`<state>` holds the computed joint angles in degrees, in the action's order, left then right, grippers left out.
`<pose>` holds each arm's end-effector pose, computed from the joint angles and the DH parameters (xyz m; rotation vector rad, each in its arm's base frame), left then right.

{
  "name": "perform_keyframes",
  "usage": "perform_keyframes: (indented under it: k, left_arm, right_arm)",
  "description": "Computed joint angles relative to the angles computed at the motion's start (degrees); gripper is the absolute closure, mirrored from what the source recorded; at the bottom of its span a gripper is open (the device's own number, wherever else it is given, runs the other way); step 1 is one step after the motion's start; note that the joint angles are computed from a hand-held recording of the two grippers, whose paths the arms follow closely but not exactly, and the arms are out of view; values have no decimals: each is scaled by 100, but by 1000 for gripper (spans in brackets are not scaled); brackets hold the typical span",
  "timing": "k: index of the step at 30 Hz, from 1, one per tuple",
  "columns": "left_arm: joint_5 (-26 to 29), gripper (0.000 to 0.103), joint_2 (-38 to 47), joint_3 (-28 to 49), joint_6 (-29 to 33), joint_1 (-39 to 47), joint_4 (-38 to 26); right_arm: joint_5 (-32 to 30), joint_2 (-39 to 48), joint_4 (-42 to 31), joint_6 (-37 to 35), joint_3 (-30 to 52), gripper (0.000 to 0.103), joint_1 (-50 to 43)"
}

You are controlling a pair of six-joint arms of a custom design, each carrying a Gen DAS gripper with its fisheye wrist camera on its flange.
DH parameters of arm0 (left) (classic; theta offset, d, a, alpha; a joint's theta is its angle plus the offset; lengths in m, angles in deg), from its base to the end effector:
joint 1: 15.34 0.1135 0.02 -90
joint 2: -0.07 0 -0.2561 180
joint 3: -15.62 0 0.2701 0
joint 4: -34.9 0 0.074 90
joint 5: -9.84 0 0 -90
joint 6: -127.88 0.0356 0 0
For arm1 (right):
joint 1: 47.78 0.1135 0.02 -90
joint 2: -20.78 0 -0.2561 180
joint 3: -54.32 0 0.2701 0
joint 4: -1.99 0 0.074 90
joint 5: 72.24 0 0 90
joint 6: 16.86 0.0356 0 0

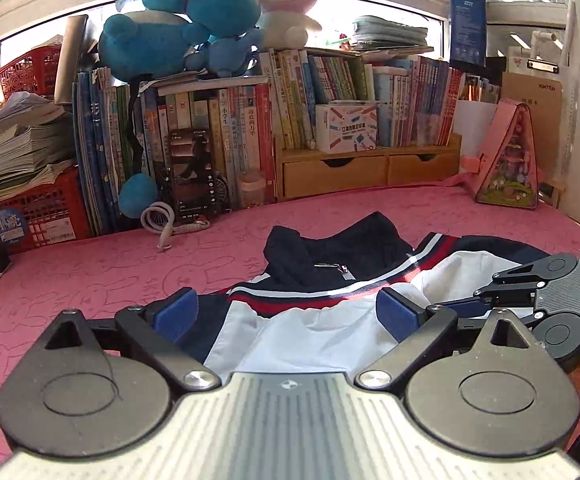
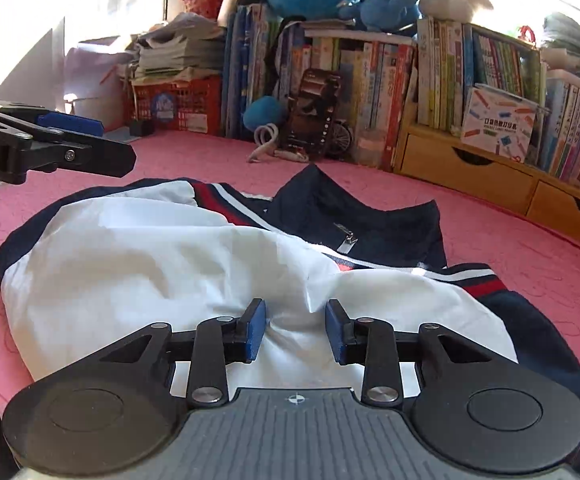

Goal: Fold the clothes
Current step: 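Grasp the navy collar with the left gripper while the right gripper holds the white fabric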

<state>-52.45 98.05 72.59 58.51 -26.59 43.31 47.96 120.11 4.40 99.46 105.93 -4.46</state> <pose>0.3383 -0.0842 0.1330 0.8397 1.9192 -0.4174 0.2428 0.2044 0.0919 -0.0846 2.2310 0.0293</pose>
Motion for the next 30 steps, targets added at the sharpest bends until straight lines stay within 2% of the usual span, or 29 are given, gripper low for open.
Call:
perform_keyframes:
  k: [3, 6, 8, 9, 10, 12, 15, 17, 18, 20, 22, 24, 27, 30]
  left_arm:
    - [-447, 5, 283, -43, 316, -264, 84]
    - [-970, 5, 619, 115, 615, -419, -274]
    - [-1010, 4, 769, 157, 766, -357, -458]
    - [-969, 4, 776, 132, 832, -301, -492]
    - [-912, 4, 738, 78, 891, -243, -491]
    - [-876, 4, 538, -18, 932, -136, -494]
    - [-518, 4, 189, -11, 664, 61, -621]
    - [-161, 4, 28, 72, 455, 138, -682]
    - [-100, 3, -21, 103, 385, 119, -600]
    - [-326, 2, 35, 205, 264, -23, -295]
    - [-565, 1, 292, 540, 167, -129, -304]
    - [-512, 0, 788, 1335, 40, -120, -1181]
    - [-393, 0, 1674, 2673, -259, -92, -2617]
    - [-504, 1, 2300, 3352, -544, -137, -2958]
  right_arm:
    - [-321, 277, 411, -113, -79, 69, -188]
    - [-638, 15, 400, -298, -290, 68, -247]
    - [-920, -242, 316, -401, -445, 66, -313]
    - [-1143, -471, 222, -366, -571, 59, -357]
    - [-1376, -714, 119, -317, -699, 43, -403]
    - [-1619, -1255, -199, -209, -906, 34, -433]
    - [-1446, -1962, -550, -240, -1095, 35, -323]
    - [-941, -2042, -773, -564, -938, 41, -144]
    - [-529, -1855, -919, -664, -735, 46, -13]
    - [92, -1225, -945, -874, -324, 49, 163]
    - [101, -539, -641, -1061, -72, 54, 185]
    - [-5, -67, -421, -976, 52, 56, 259]
    - [236, 72, -9, -1014, -113, 56, 484]
    - [-67, -151, 81, -886, -336, 56, 406]
